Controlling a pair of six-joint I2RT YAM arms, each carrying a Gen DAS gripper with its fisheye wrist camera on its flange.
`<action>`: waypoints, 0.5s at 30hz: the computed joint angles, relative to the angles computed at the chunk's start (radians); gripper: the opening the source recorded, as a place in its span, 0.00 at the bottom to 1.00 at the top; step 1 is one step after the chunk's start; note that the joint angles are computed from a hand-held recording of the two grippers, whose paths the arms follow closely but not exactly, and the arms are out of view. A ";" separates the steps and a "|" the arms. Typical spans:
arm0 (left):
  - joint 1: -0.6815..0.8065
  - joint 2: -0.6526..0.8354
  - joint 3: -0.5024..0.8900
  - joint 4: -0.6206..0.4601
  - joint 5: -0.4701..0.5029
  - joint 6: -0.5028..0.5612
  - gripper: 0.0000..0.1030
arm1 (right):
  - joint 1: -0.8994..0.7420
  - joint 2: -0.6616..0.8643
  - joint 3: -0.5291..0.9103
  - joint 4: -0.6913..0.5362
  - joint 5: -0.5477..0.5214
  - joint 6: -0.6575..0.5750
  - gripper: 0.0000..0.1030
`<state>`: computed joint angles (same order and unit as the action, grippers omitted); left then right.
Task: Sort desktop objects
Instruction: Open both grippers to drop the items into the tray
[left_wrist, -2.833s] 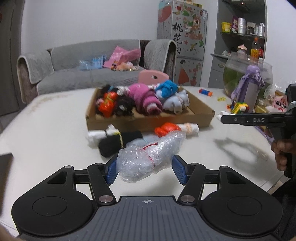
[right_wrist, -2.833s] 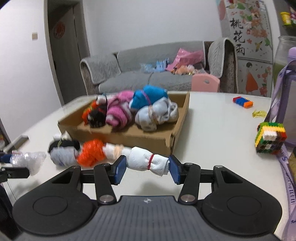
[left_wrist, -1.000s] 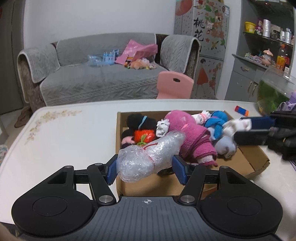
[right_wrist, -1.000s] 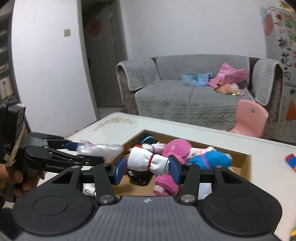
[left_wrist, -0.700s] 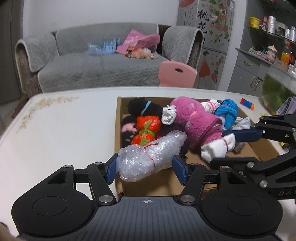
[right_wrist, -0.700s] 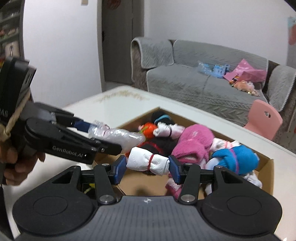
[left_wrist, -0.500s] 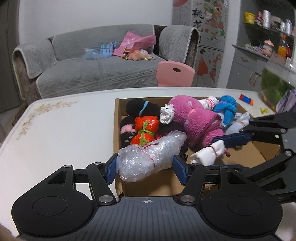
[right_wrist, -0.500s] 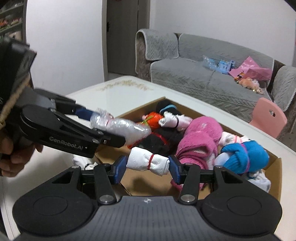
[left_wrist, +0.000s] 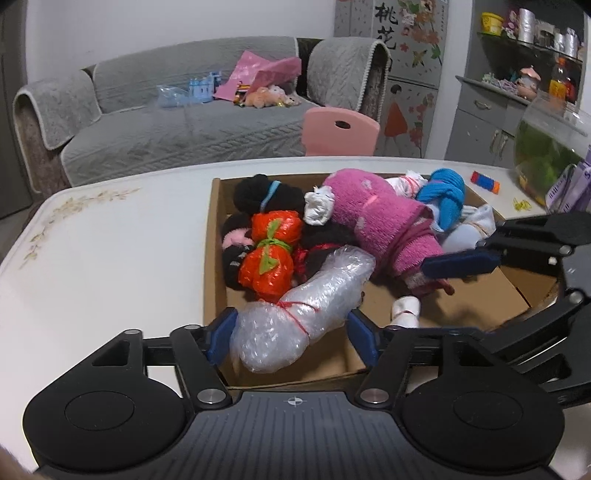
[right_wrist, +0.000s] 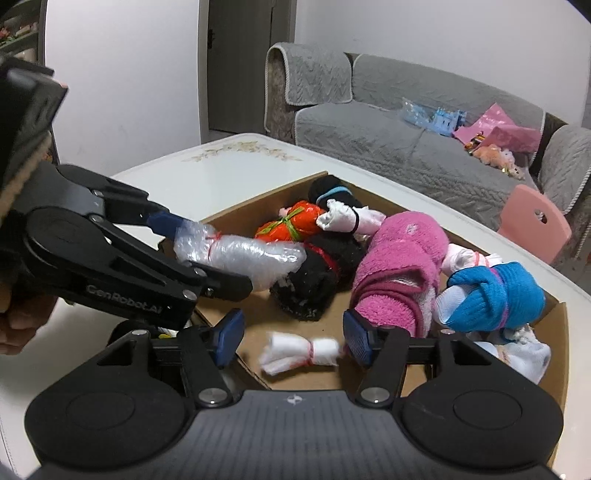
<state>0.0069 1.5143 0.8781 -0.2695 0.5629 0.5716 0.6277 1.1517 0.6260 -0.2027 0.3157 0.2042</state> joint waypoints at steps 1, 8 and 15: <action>-0.001 -0.003 -0.002 -0.003 0.001 0.001 0.74 | 0.010 -0.015 -0.003 -0.010 0.015 0.004 0.56; 0.025 -0.074 -0.047 -0.011 0.053 0.002 0.93 | 0.058 -0.171 -0.059 -0.070 0.090 0.053 0.68; 0.174 -0.195 -0.104 -0.078 0.177 0.077 0.99 | 0.199 -0.426 -0.124 -0.224 0.257 0.179 0.74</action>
